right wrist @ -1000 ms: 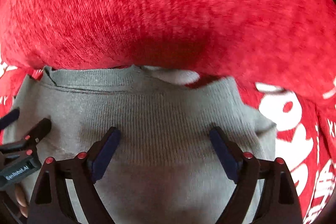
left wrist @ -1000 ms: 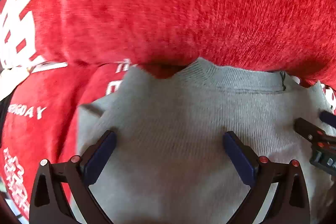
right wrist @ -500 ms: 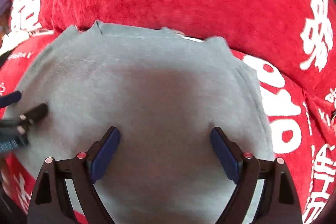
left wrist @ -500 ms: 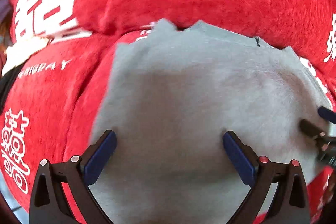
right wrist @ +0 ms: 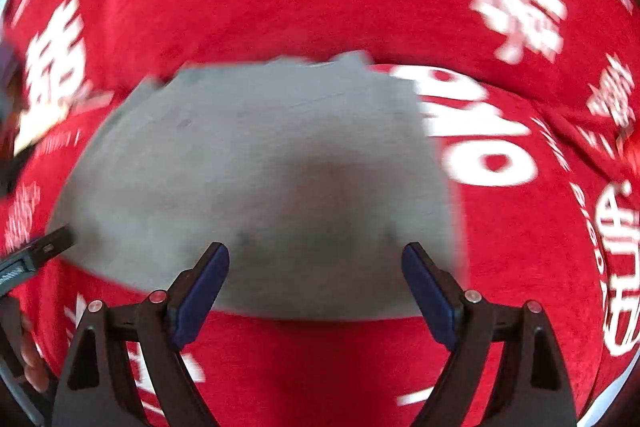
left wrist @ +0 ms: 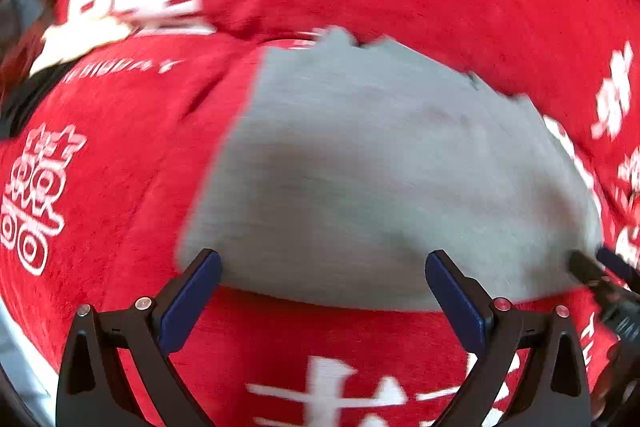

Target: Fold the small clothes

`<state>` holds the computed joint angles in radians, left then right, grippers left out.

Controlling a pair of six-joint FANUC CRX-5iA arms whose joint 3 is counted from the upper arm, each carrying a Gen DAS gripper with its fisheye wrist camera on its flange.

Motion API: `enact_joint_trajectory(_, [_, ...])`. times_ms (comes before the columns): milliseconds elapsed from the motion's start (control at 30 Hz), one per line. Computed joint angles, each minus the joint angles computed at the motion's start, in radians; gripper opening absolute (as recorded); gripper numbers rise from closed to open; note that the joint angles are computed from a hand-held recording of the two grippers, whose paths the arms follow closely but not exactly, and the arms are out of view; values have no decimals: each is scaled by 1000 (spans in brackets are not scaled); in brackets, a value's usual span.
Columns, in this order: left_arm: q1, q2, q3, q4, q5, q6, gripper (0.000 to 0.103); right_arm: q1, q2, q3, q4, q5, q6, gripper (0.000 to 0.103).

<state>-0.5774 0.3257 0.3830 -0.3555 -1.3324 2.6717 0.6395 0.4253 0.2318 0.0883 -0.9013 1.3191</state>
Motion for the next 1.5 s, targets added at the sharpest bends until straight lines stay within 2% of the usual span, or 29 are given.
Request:
enact_joint_trajectory(100, [-20,72,75,-22,-97,-33,102,58,11,-19,39,-12,0,90])
enact_joint_trajectory(133, [-12,61,46,-3,-77,-28,103,68,22,-27,71,-17,-12,90])
enact_joint_trajectory(167, [-6,20,-14,1,-21,2,103,65,27,-40,91,-11,-20,90])
enact_joint_trajectory(233, [7,-27,-76,19,6,22,103,24,8,-56,26,18,14,90])
enact_joint_trajectory(300, [38,-93,-176,68,77,35,103,-19,-4,-62,6,14,11,90])
enact_joint_trajectory(333, [40,-112,-199,67,92,36,103,-48,-11,-61,-29,11,31,90])
enact_joint_trajectory(400, [37,-117,-195,55,36,43,103,-90,-31,-46,-121,-11,101,90])
enact_joint_trajectory(433, [51,-138,-226,74,55,42,103,-100,-41,-44,-133,-24,113,90])
enact_joint_trajectory(500, [82,-191,-296,106,129,57,103,-89,-60,-66,-73,-40,55,91])
enact_joint_trajectory(600, [133,-234,-360,157,208,73,103,-94,-90,-76,-98,-20,62,91])
enact_joint_trajectory(633, [162,-246,-390,194,255,62,103,-88,-92,-74,-91,-15,58,91])
enact_joint_trajectory(700, [193,-237,-394,223,292,35,103,-70,-89,-63,-79,-12,58,91])
enact_joint_trajectory(767, [225,-227,-403,265,337,-25,103,-51,-69,-30,-72,-15,67,91])
enact_joint_trajectory(867, [264,-213,-426,369,446,-122,103,-31,-15,37,-52,-37,53,91])
enact_joint_trajectory(900, [272,-198,-418,395,460,-156,103,-25,3,57,-43,-47,42,91])
enact_joint_trajectory(1033, [275,-109,-316,394,414,-225,103,-14,100,177,-42,-106,37,91])
enact_joint_trajectory(1133, [285,-94,-308,401,440,-251,102,1,171,255,-13,-137,46,91])
enact_joint_trajectory(1200, [278,-81,-278,349,416,-232,87,7,219,313,2,-163,50,91])
enact_joint_trajectory(1233, [263,-66,-237,289,364,-214,71,9,245,343,7,-176,50,91])
enact_joint_trajectory(1300, [267,-78,-251,287,381,-230,61,16,296,402,28,-194,42,91])
enact_joint_trajectory(1367, [276,-89,-266,298,393,-233,45,24,335,439,53,-186,29,95])
enact_joint_trajectory(1433, [282,-95,-268,306,391,-229,35,31,372,480,77,-192,8,101])
enact_joint_trajectory(1500, [284,-85,-246,308,368,-220,26,32,402,518,87,-196,-1,103])
